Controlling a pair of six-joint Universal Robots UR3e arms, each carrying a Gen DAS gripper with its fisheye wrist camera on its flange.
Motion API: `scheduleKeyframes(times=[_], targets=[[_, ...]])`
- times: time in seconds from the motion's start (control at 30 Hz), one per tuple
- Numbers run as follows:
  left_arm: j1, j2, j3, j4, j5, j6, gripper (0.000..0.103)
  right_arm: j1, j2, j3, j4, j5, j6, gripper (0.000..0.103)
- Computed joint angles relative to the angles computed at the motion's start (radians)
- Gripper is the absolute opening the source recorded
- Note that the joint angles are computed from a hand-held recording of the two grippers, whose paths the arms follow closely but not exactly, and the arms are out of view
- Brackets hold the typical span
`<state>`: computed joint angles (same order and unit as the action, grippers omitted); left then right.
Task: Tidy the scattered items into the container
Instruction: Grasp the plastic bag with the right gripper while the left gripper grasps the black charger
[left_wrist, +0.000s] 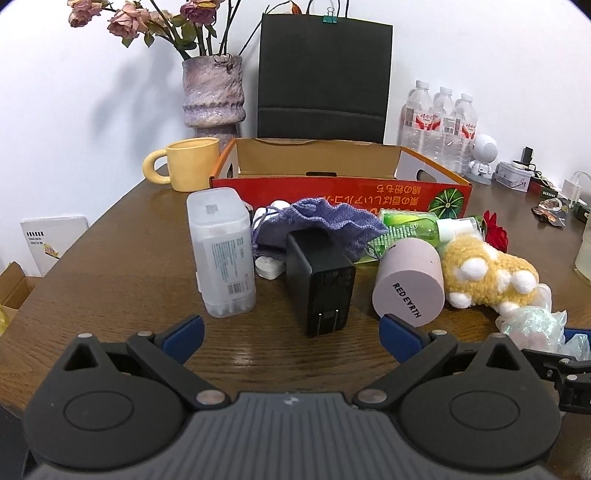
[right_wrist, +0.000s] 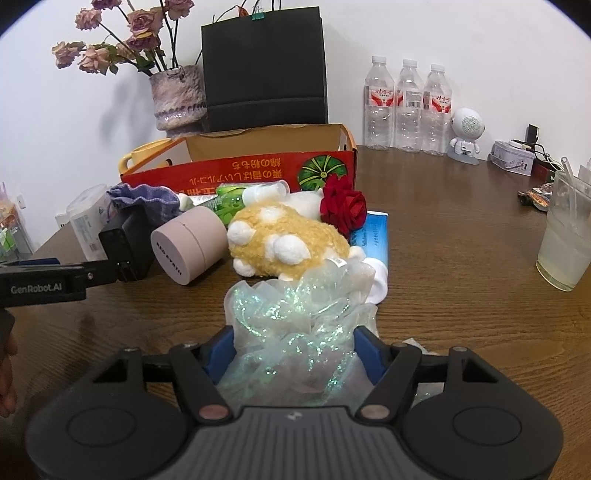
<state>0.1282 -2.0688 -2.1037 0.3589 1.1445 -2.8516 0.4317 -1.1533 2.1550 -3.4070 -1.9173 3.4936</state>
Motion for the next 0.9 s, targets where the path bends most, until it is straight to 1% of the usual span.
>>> scheduleKeyframes(times=[0.57, 0.7, 0.73, 0.8, 0.83, 0.87, 0.9], targets=[[0.005, -0.015, 0.004, -0.006, -0.014, 0.001, 0.103, 0.011, 0.014, -0.019, 0.005, -0.01, 0.0, 0.069], [0.0, -0.026, 0.028, -0.023, -0.018, -0.007, 0.103, 0.008, 0.016, -0.018, 0.002, -0.007, 0.0, 0.068], [-0.003, -0.031, 0.043, -0.027, -0.025, -0.012, 0.103, 0.008, 0.015, -0.019, 0.002, -0.006, 0.001, 0.067], [-0.007, -0.043, 0.079, -0.04, -0.043, -0.027, 0.103, 0.005, 0.013, -0.013, -0.01, -0.001, 0.002, 0.058], [-0.009, -0.051, 0.108, -0.055, -0.059, -0.04, 0.103, 0.001, 0.009, -0.012, -0.008, 0.006, 0.002, 0.048], [-0.012, -0.061, 0.139, -0.074, -0.074, -0.05, 0.103, -0.003, 0.004, -0.01, -0.005, 0.014, 0.003, 0.042], [-0.016, -0.072, 0.172, -0.099, -0.087, -0.055, 0.103, -0.006, 0.001, -0.008, -0.006, 0.019, -0.001, 0.04]])
